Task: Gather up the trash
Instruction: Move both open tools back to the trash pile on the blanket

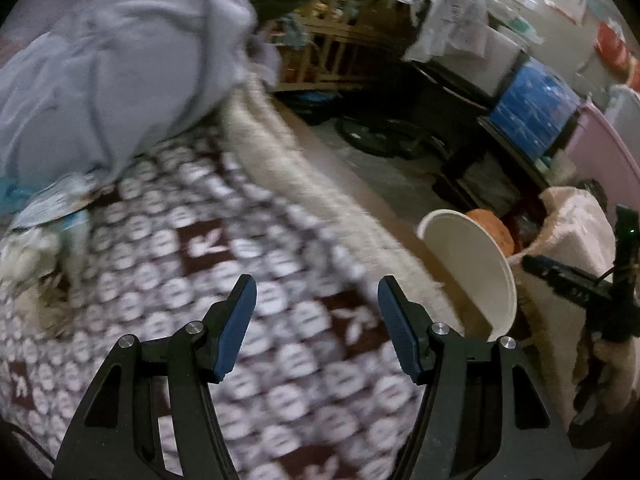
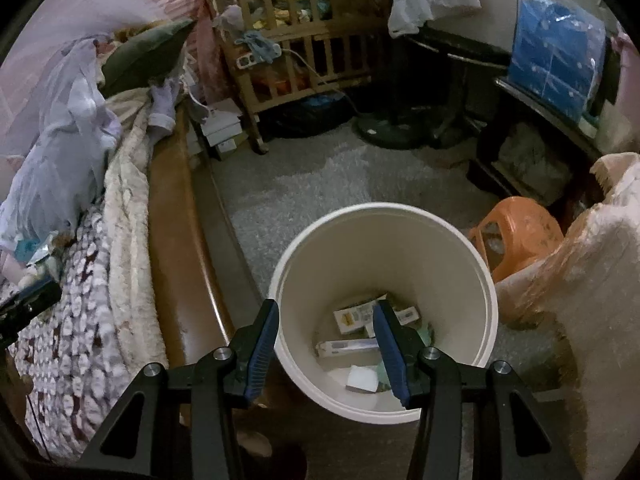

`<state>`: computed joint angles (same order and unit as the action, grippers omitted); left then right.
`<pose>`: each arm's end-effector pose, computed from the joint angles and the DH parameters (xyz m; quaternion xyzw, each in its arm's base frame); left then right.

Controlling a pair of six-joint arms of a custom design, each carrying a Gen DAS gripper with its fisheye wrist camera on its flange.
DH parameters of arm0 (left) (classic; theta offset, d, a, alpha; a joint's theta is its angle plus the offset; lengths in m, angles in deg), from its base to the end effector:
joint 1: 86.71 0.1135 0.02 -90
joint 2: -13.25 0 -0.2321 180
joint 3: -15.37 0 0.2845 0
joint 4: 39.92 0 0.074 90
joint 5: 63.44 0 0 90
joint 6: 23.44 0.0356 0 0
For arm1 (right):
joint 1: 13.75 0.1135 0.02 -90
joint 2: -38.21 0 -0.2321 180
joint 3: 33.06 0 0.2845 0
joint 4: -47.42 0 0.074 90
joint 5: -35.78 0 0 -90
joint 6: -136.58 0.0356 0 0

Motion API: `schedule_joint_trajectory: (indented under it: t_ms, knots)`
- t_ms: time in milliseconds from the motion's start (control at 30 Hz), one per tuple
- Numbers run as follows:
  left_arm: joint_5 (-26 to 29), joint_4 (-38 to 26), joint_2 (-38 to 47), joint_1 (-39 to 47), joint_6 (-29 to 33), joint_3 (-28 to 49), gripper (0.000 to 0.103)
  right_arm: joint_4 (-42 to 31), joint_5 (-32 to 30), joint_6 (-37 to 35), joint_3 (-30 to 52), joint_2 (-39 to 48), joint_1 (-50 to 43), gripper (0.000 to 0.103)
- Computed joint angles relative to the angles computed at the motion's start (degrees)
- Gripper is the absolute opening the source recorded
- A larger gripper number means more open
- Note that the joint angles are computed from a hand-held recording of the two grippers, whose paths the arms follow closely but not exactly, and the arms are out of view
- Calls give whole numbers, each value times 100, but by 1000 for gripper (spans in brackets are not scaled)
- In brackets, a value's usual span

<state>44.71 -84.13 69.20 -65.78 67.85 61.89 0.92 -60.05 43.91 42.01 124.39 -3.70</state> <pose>0.2231 0.0735 0.1724 -0.1115 0.9328 -0.0877 0.3312 0.3364 0.0633 0.1979 -0.1203 0.9516 0.0667 0.2748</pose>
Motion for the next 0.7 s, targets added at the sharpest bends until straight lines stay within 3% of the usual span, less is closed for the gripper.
schedule_joint_trajectory:
  t_ms: [400,700]
  knots:
    - [431,-719,-640,2150,1384,-245,62,-82,-38,198,177,-170,756,51]
    - [527,-645,-457,3488,2097,-203,62,88,-28,599,608,639,2022,52]
